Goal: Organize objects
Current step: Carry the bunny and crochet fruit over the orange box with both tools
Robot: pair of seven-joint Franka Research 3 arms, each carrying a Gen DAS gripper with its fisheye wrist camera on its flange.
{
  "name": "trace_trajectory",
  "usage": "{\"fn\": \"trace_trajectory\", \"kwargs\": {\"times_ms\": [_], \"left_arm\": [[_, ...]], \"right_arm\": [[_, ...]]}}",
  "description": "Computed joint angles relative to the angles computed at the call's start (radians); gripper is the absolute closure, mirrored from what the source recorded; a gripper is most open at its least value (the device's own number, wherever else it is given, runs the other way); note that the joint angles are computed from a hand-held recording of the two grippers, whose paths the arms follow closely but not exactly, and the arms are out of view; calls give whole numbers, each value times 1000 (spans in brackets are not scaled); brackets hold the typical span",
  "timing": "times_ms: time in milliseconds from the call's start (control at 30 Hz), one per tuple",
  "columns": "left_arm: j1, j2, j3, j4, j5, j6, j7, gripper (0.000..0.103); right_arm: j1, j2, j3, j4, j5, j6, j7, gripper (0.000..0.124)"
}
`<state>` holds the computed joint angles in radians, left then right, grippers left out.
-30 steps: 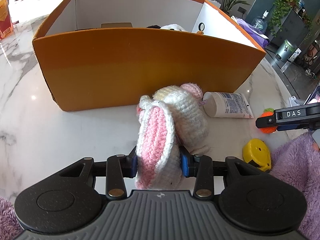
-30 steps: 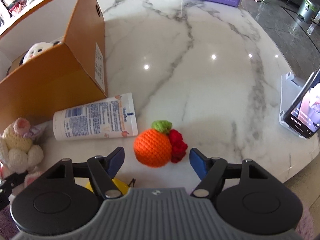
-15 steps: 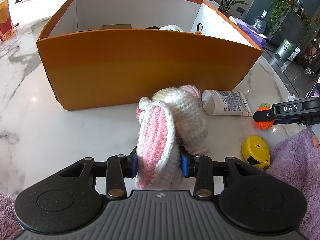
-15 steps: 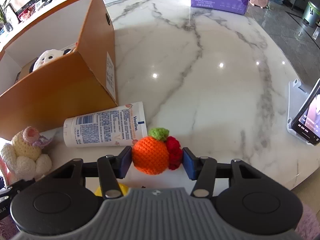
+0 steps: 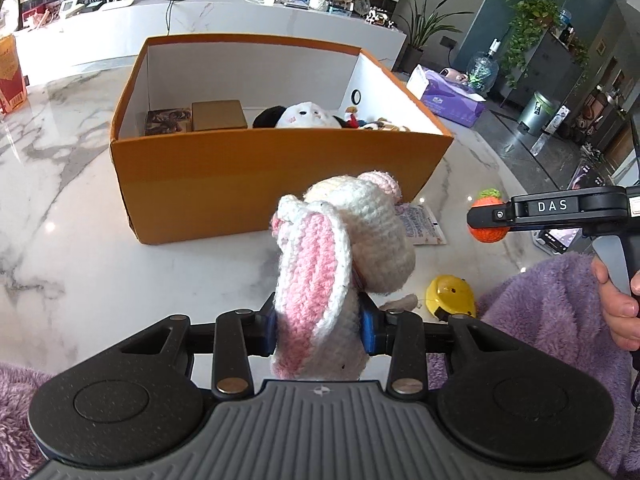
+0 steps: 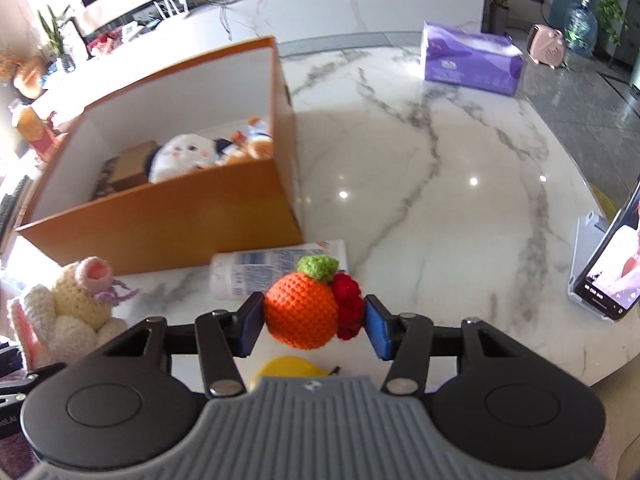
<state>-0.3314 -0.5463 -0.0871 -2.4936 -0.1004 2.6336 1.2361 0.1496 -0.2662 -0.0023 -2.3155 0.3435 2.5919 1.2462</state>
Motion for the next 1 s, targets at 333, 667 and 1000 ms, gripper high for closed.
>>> {"fn": "trace_trajectory", "kwargs": {"times_ms": [333,667,1000], "left_arm": [[1,24,37,113,-5,-21,117,59],[77,169,17,296,40,-59,240,59],[165,381,-12,504,94,-63,353,59]], "right_arm": [[75,-23,-27,77,189,-46,-177,69],[90,92,-2,221,240,-36,-245,69],[67,268,21,416,230,-32,-233,69]]}}
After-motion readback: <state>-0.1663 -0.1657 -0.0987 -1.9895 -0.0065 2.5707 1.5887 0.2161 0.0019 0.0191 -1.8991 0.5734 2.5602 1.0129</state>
